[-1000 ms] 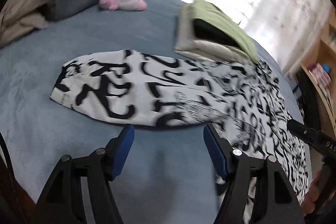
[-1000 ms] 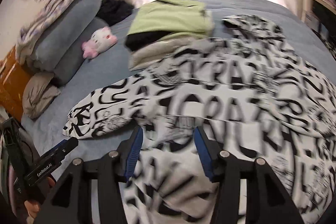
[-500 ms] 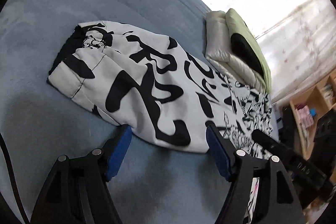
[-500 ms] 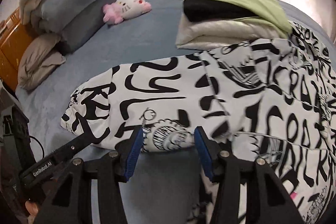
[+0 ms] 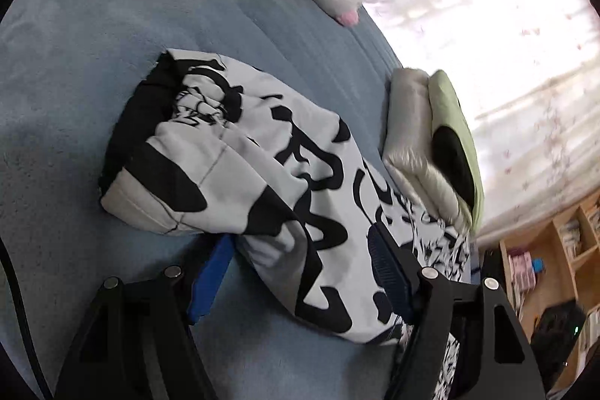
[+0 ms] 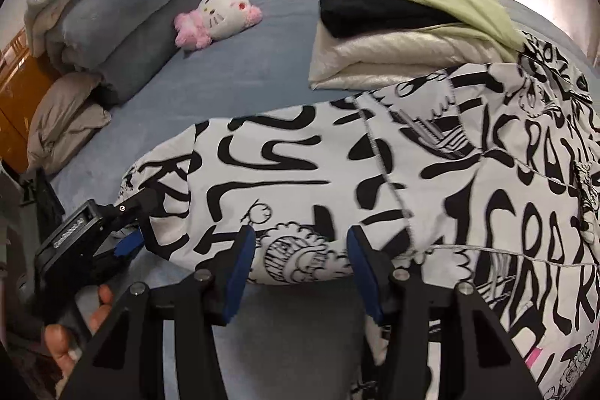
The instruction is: Fold large clothes
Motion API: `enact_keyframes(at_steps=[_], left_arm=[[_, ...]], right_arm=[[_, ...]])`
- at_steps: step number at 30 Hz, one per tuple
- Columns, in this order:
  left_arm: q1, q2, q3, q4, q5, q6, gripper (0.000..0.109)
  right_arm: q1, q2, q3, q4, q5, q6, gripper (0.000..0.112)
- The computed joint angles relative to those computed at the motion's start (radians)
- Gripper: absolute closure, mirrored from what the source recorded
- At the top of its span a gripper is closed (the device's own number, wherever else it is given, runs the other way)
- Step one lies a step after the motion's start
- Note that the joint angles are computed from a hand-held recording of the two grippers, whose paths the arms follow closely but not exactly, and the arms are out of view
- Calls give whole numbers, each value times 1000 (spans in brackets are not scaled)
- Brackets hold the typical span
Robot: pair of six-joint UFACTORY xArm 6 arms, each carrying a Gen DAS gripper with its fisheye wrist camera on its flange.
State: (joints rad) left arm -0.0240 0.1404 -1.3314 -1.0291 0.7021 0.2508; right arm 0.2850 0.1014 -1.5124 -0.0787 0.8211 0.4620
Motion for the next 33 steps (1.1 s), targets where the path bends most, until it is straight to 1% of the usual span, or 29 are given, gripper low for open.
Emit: enact_keyframes(at_steps=[1,2,3,5,7,8,12,14,17,20,23,25,26,28,29,30,32,33], left_arm=[[-8,-3,10,3,-37,-13,43],[-6,-9,19,16,-52,-27,56],[-7,-9,25,37,-71,-51,64],[-9,3,21,80,-96,-110,89],[-15,8,15,130,-116,-159,98],[-25,-1,17,185,-137,-198,100],[-80,-58,16,473,-219,-401,103],[-106,-84,-6,574,-235,-467,103],[-160,-116,-66,689,-239,-534,103],[-235,-130,-153,790,-219,-590,103],[-330,-116,-268,872,-173,-629,103],[-408,-86,-366,931,-121,-654,103],[-441,-67,-410,955,-94,-663,103],[-531,2,-546,1002,-10,-672,103],[-559,25,-581,1014,6,-673,103],[-609,72,-654,1040,43,-675,103],[-675,142,-753,1079,95,-680,102],[-721,204,-833,1096,137,-677,102]], right_arm=[[-6,-16,19,3,-13,1,62],[-12,-33,39,9,-26,0,62],[-18,-47,56,18,-36,-3,62],[-34,-79,97,41,-53,-10,62],[-49,-102,126,66,-65,-20,62],[-61,-125,152,86,-73,-28,62],[-101,-196,219,136,-91,-55,62],[-127,-239,252,162,-97,-74,62],[-173,-310,297,171,-90,-91,62],[-235,-394,348,191,-76,-126,62],[-308,-477,401,224,-74,-181,62],[-357,-527,435,249,-73,-221,62],[-397,-565,461,274,-72,-256,62],[-465,-612,488,320,-57,-320,62],[-502,-636,503,338,-51,-350,62],[-534,-658,519,354,-45,-379,62],[-613,-702,551,401,-27,-448,62],[-651,-714,556,427,-13,-480,62]])
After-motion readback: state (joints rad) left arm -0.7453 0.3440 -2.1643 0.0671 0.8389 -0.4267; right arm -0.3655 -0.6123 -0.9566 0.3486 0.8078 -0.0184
